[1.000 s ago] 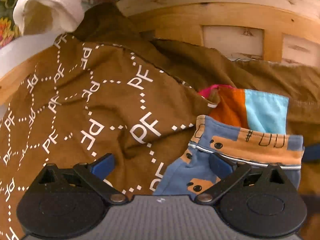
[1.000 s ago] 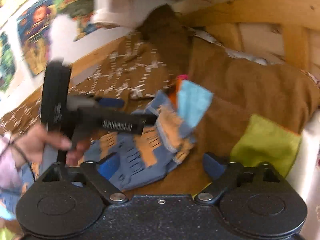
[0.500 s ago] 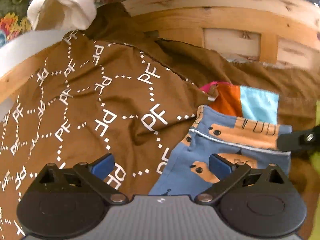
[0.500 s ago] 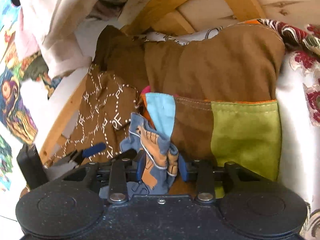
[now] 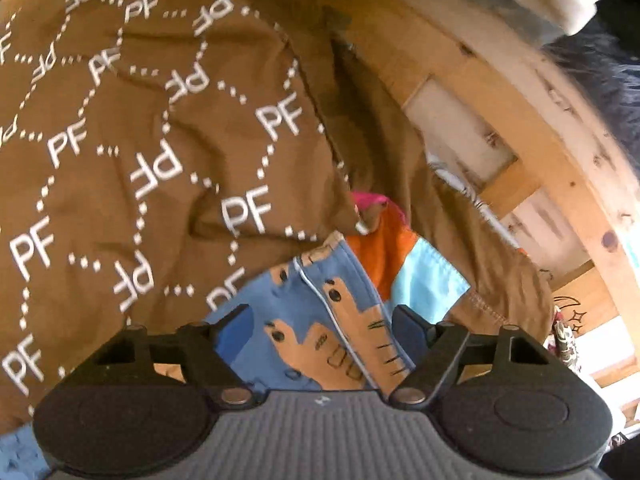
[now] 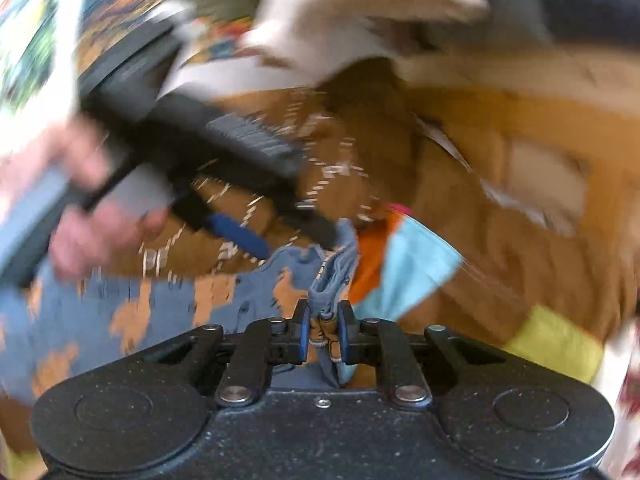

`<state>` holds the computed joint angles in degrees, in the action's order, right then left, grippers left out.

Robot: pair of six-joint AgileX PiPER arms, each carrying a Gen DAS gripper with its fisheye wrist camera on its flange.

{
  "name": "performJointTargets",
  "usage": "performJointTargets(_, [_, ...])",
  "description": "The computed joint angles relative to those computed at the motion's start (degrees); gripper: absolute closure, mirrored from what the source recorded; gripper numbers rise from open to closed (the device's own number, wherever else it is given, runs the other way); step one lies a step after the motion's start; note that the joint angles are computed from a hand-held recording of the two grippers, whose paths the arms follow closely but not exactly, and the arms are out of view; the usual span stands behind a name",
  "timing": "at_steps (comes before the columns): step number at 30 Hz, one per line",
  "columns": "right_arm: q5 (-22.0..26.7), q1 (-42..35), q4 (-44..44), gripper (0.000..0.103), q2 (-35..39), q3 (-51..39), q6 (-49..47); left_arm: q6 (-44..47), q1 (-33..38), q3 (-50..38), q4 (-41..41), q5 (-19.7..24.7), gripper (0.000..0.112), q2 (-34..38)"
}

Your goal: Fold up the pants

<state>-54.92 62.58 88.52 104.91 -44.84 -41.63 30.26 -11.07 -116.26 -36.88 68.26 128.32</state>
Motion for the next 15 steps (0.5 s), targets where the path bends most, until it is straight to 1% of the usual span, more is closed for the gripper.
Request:
performJointTargets(1, [-0.7, 0.8, 1.2, 0.088, 1.4, -1.5, -4.6, -0.5, -0.4, 0.5, 0.7, -0.1, 0.032, -0.6])
performJointTargets(4, [-2.7, 2.8, 3.2, 0.088, 4.5, -4.6, -13.3, -0.3, -1.1, 1.3, 0.9, -0.2, 0.032, -1.4])
performJointTargets(7, [-3.0, 3.7, 3.3, 0.089, 6.3, -6.1, -17.2, -0.6, -1.8, 2.0, 1.4, -0.8, 0.032, -1.9])
performJointTargets(8, [-3.1, 4.0, 3.2, 0.089, 6.7, -6.5, -18.1, -0.9, -2.1, 2.3, 2.0, -1.3, 0.037, -2.1])
performJointTargets(9, [-3.3, 4.2, 3.1, 0.089, 7.2, -6.8, -18.8, -1.3, -2.4, 2.4, 2.5, -1.8, 0.047, -2.2])
performJointTargets(10, [-3.5, 4.4, 3.1, 0.089, 7.6, -7.2, -19.5, -1.7, -2.5, 2.7, 3.0, -2.0, 0.052, -2.3])
performJointTargets(11, [-3.6, 4.5, 3.1, 0.089, 7.7, -7.3, -20.0, -2.9, -3.0, 2.0, 3.7, -2.2, 0.062, -1.7])
performJointTargets(12, [-3.7, 4.7, 3.1, 0.089, 7.8, -7.3, -20.4, -3.9, -3.2, 1.5, 4.3, -2.3, 0.07, -1.2])
performJointTargets(13, [-3.8, 4.9, 3.1, 0.089, 8.0, -7.3, -20.5, -4.3, -3.0, 1.7, 4.4, -2.6, 0.074, -1.0])
performJointTargets(14, [-3.8, 4.9, 3.1, 0.089, 8.0, -7.2, -20.7, -4.5, -2.8, 2.1, 4.4, -2.8, 0.085, -1.1])
performJointTargets(15, [-3.5, 4.5, 2.9, 0.089, 8.0, -7.5, -20.9, -4.4, -2.5, 3.3, 4.1, -3.5, 0.093, -1.6])
